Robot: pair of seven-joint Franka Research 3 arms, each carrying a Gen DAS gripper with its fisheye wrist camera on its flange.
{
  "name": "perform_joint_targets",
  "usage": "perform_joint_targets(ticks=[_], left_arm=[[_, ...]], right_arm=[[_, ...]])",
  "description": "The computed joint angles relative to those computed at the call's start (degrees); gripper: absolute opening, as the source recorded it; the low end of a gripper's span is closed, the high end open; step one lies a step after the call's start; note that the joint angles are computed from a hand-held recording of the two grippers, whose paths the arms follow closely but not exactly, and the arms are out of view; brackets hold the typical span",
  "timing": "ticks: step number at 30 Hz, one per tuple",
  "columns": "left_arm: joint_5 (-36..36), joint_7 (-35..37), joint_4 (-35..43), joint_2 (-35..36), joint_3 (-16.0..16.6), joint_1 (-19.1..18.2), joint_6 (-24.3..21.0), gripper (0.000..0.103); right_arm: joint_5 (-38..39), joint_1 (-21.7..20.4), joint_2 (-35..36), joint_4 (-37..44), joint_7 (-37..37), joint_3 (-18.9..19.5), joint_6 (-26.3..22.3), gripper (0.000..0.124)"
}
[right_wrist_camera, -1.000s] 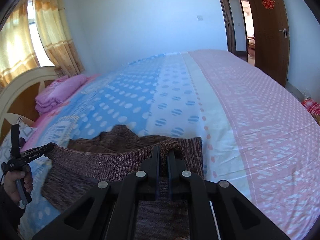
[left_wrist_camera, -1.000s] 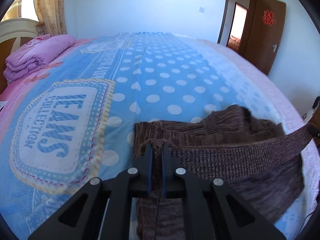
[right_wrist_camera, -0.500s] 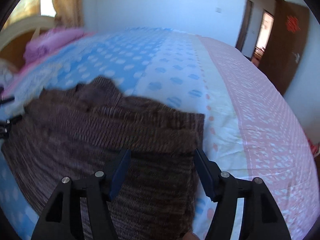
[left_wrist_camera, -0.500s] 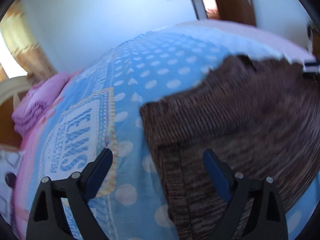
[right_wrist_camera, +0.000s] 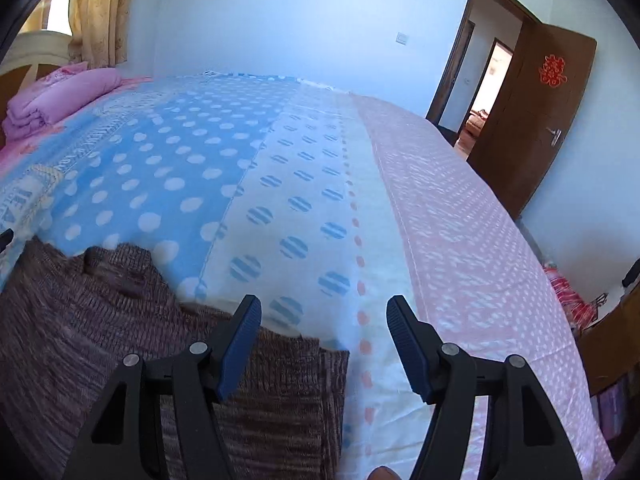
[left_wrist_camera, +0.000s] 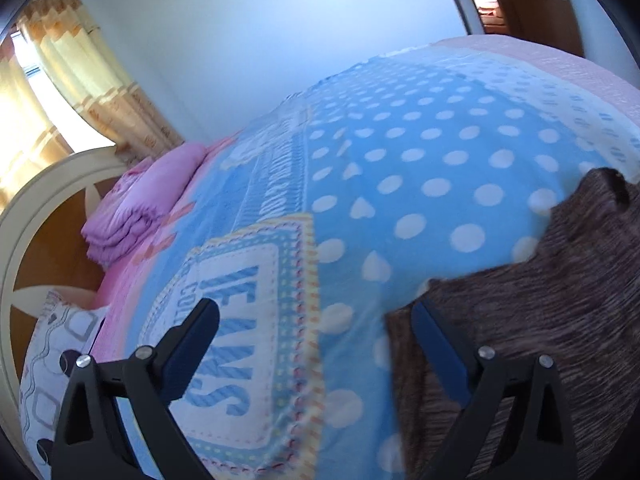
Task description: Fold small clothes
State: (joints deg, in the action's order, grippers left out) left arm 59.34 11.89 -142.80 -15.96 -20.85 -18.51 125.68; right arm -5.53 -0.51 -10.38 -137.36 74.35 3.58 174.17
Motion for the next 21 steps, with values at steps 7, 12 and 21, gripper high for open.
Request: perform_joint_targets(ticks=[7,12,21], left_arm=[[-5.6,-5.5,-10.8,-10.0,-1.2,-2.4,5.7,0.100],[-9.3,-8.9,-14.7,-14.4,-4.2,-4.8,7.6,0.100],[-12.1,-11.7,-15.8,-13.2,-5.6,-6.2,8.1,0.100]], right_arm=[[25.3,13.6,-8.7,-8.8,-24.2,-16.0,-5.7,0.066],[34.7,12.6,-15.8,-12.7,-30.0,-19.3,-16.3,0.066],[37.2,4.9,-24.4,-20.7,-34.6,-14.9,-26.1,0.020]])
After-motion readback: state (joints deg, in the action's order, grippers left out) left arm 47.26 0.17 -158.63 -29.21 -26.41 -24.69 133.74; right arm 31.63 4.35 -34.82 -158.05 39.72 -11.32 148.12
